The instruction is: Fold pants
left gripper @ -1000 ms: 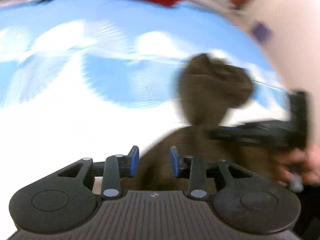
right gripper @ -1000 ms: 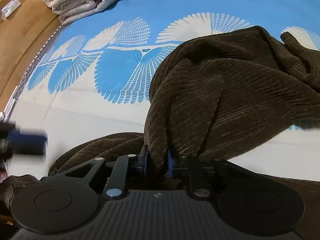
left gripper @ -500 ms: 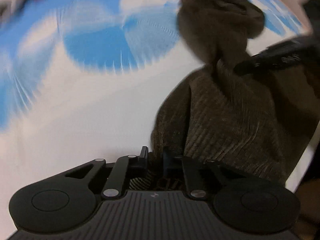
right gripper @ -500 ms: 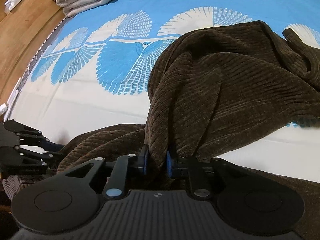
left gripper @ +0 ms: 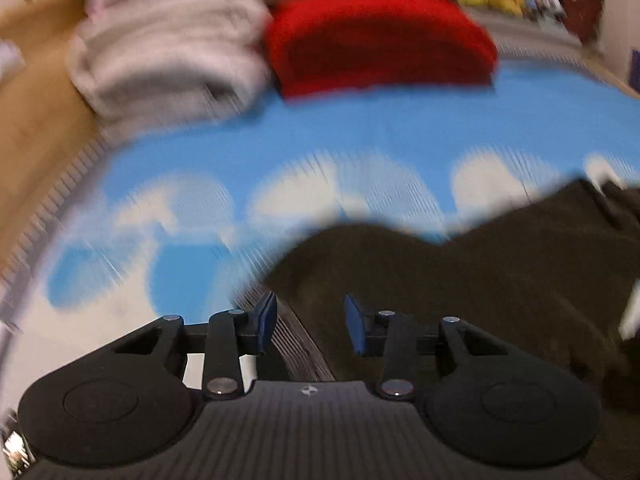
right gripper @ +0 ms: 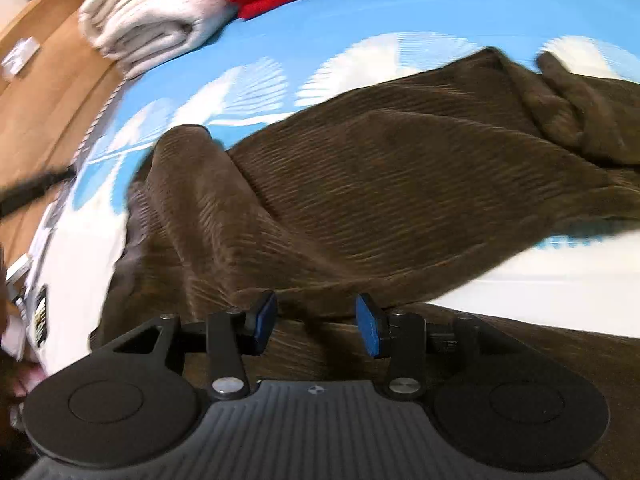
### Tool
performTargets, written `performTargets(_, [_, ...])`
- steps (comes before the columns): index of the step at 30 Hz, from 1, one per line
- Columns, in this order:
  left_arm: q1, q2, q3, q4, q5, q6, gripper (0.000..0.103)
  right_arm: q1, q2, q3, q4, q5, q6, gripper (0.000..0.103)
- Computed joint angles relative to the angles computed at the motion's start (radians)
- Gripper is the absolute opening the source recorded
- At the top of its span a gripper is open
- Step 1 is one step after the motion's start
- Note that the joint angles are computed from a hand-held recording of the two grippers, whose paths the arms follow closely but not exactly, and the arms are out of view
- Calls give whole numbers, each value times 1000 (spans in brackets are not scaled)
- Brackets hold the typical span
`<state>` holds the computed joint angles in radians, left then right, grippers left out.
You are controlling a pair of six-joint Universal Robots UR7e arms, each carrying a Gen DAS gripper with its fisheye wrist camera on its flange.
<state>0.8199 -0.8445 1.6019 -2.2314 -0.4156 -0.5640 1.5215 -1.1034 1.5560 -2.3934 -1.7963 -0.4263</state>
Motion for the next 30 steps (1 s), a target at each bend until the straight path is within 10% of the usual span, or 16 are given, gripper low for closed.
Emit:
performTargets(6, [91, -17, -73, 475, -229, -290, 64, -15, 20, -10, -203, -101, 66, 46])
performTargets(11, [119, -90, 5, 434, -288, -347, 74, -56, 67, -86, -420, -212, 126, 47])
performTargets(14, [130, -97, 23, 370, -315, -279, 65, -97, 112, -178, -494, -228, 155, 51])
performTargets(18, [108, -120, 42, 386, -291, -219, 15, -153, 165, -298, -548, -231, 150, 52])
performTargets(26, [34, -166, 35, 809, -301, -250, 16, -241, 228, -486, -368, -97, 123, 54])
performTargets(30, [33, -174, 22, 812, -272, -318, 22, -252, 260, -535, -333, -71, 58, 55])
